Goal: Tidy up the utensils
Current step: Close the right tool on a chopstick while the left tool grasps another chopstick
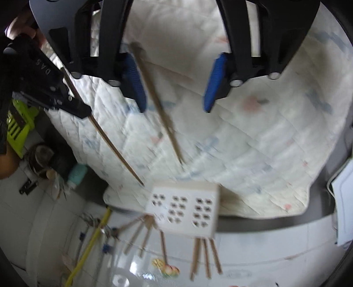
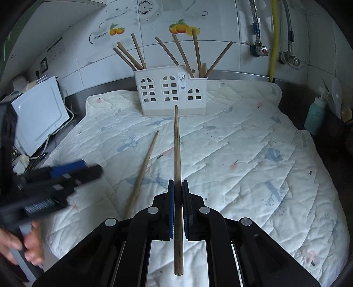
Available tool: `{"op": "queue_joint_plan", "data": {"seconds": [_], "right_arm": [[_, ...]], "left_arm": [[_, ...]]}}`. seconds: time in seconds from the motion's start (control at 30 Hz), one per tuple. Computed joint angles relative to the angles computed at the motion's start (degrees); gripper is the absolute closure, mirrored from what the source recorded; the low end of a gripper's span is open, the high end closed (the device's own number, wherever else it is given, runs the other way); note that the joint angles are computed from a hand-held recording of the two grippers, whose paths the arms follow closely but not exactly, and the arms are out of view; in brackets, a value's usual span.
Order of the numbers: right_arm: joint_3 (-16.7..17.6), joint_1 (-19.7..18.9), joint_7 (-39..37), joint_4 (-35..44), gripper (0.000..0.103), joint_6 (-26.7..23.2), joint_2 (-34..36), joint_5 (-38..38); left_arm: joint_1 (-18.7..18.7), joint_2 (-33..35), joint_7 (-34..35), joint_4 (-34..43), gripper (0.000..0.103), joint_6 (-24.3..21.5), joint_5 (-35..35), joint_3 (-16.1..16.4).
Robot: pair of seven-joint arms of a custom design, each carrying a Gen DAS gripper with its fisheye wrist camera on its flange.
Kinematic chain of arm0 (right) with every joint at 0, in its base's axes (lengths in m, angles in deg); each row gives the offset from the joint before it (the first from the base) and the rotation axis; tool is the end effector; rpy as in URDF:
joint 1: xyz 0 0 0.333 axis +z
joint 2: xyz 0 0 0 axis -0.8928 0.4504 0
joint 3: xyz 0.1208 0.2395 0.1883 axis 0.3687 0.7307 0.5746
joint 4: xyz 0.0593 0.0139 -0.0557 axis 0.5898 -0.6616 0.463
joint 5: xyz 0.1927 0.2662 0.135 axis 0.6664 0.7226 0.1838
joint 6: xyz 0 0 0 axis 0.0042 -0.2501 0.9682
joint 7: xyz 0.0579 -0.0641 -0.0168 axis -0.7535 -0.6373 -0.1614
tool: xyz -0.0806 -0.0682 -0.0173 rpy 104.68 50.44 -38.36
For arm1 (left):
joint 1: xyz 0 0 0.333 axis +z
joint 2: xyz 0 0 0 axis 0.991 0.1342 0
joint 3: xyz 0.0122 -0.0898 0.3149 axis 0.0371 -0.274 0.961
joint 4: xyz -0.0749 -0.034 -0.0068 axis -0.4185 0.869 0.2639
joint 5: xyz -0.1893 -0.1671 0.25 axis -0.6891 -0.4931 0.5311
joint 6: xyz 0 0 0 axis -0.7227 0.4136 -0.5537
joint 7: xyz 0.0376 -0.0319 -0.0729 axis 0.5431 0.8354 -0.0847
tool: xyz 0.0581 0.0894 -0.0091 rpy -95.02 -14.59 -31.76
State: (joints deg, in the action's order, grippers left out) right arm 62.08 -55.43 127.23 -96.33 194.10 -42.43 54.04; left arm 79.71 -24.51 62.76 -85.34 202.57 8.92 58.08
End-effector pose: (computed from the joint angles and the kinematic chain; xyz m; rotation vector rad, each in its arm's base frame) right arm 0.4866 0.3203 0.4483 -2.0025 1.0895 -0.4150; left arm 0.4270 -0.1988 0.4570 -2.0141 1.4839 -0.9157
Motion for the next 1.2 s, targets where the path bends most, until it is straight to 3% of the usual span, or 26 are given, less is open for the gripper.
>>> {"op": "queue_joint_plan", "data": {"seconds": [0.17, 0.23, 0.33, 0.43, 0.57, 0.77, 1.07, 1.2], "right_arm": [[11.34, -12.34, -0.92, -1.48, 0.097, 1.13, 0.55, -1.25], [12.24, -13.75, -0.34, -1.67, 0.097, 1.41, 0.61, -2.56], [14.94, -17.16, 0.69, -1.85, 0.097, 1.43, 1.18, -4.67], [17.31, -19.94, 1.96, -1.90, 0.097, 1.42, 1.81, -6.37], [17.91, -20.96, 3.50, -1.77, 0.097, 1.53, 2.32, -8.39], [18.31, -21.37, 4.84, -1.39, 0.097, 1.34, 2.80, -10.34], [18.34, -22.47, 8.43, -1.38, 0.097, 2.81, 2.02, -14.28], [18.40, -22.77, 9.94, -1.13, 0.097, 3.02, 1.68, -16.52]], "left_arm": [[-1.52, 4.19, -0.90, 2.10, 0.071, 0.90, -1.68, 0.30], [-2.20, 5.54, -0.60, 2.81, 0.072, 2.26, -2.28, 1.05], [-4.09, 7.56, 0.74, 4.77, 0.076, -0.52, -2.81, 1.47], [-5.30, 9.30, 2.81, 5.59, 0.081, -0.41, -5.92, 2.77], [-6.50, 10.48, 3.83, 5.88, 0.086, -0.32, -8.14, 4.21], [-8.91, 11.48, 8.59, 8.44, 0.093, -7.33, -10.87, 4.16], [-9.23, 11.60, 9.38, 8.40, 0.094, -6.83, -12.88, 4.84], [-9.71, 11.96, 6.57, 8.83, 0.094, -7.42, -10.61, 5.07]]}}
